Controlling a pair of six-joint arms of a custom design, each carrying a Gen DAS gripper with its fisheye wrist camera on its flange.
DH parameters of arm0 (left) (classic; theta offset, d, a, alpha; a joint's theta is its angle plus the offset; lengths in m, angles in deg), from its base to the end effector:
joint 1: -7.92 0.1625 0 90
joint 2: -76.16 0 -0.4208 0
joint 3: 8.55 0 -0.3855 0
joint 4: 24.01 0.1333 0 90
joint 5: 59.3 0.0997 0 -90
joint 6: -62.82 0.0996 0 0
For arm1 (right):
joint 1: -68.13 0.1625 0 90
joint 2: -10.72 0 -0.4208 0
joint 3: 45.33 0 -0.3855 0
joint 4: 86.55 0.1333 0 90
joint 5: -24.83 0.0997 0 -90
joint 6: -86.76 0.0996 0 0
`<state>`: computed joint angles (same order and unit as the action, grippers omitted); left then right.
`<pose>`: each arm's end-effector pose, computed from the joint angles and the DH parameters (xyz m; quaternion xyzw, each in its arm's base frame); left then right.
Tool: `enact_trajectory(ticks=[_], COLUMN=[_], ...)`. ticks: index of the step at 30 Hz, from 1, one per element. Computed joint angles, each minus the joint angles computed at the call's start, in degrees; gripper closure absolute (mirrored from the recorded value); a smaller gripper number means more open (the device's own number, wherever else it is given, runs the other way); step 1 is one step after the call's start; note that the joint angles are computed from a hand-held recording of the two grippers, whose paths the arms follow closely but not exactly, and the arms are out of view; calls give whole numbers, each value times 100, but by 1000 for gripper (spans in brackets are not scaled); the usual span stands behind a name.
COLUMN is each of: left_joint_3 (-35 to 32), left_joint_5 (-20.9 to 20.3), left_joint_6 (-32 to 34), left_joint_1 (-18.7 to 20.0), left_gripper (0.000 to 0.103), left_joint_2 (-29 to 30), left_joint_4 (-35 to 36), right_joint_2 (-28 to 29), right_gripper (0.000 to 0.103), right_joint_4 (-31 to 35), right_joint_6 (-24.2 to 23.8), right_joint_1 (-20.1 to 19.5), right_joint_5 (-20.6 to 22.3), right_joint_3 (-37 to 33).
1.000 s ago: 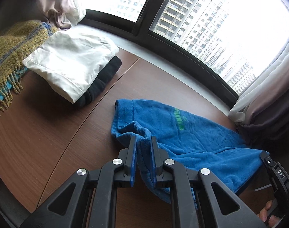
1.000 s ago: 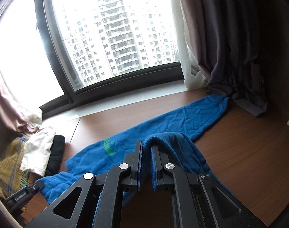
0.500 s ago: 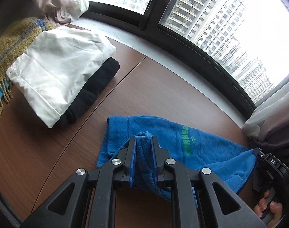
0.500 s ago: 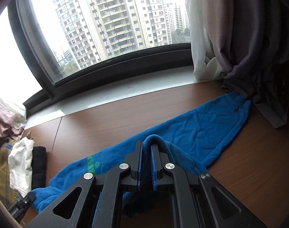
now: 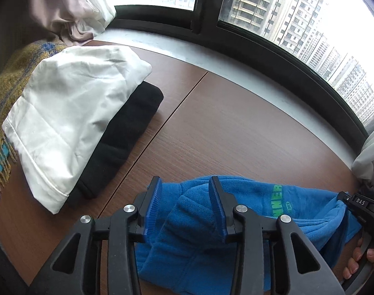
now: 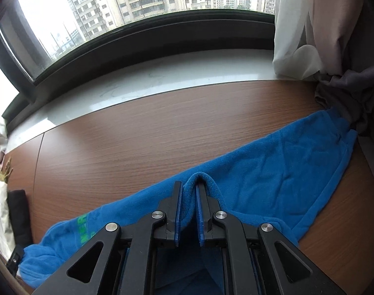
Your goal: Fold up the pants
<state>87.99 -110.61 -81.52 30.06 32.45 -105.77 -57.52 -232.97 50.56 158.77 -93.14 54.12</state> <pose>-0.4054 -0.3761 0.0212 -0.3708 0.7425 -0.4071 0.3815 0.0934 -0.6124 0.3164 0.2492 -0.9151 0.1296 0.2892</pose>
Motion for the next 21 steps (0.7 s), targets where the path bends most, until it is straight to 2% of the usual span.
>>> enact_trajectory(ticks=[5,7,8,9,11,12,14,17,19,21], left_joint_3=[22,99,75,12,-244,-364,-459,-663,-735,-712], left_joint_5=[-37,30,53,53,4,-24,56,47,56,117], left_joint_6=[119,226,281,326,202,141,104,76,142,229], left_joint_1=[278,361,404,429,446,434,344,187,70,-53], left_gripper=[64,64,64,64,64,62,49,47,47,46], left_joint_2=[-9,-56,-53,-38,33,61,54,136,186,179], left_joint_4=[92,-46,-13,102,644,878,1105,1452,1477,1363], right_joint_2=[304,436,481,520,568,582,586,424,266,64], right_gripper=[89,71,66,62,62,62,62,55,50,50], right_joint_4=[55,302,377,432,546,667,938,1175,1214,1360], right_joint_6=[-18,28,53,87,49,67,127,-4,-102,-133], right_joint_1=[59,102,111,123,163,188,230,286,296,277], right_joint_5=[-310,-425,-423,-451,-494,-504,-504,-301,-181,-41], right_joint_3=[-190,-342,-397,-437,-504,-557,-669,-666,-619,-578])
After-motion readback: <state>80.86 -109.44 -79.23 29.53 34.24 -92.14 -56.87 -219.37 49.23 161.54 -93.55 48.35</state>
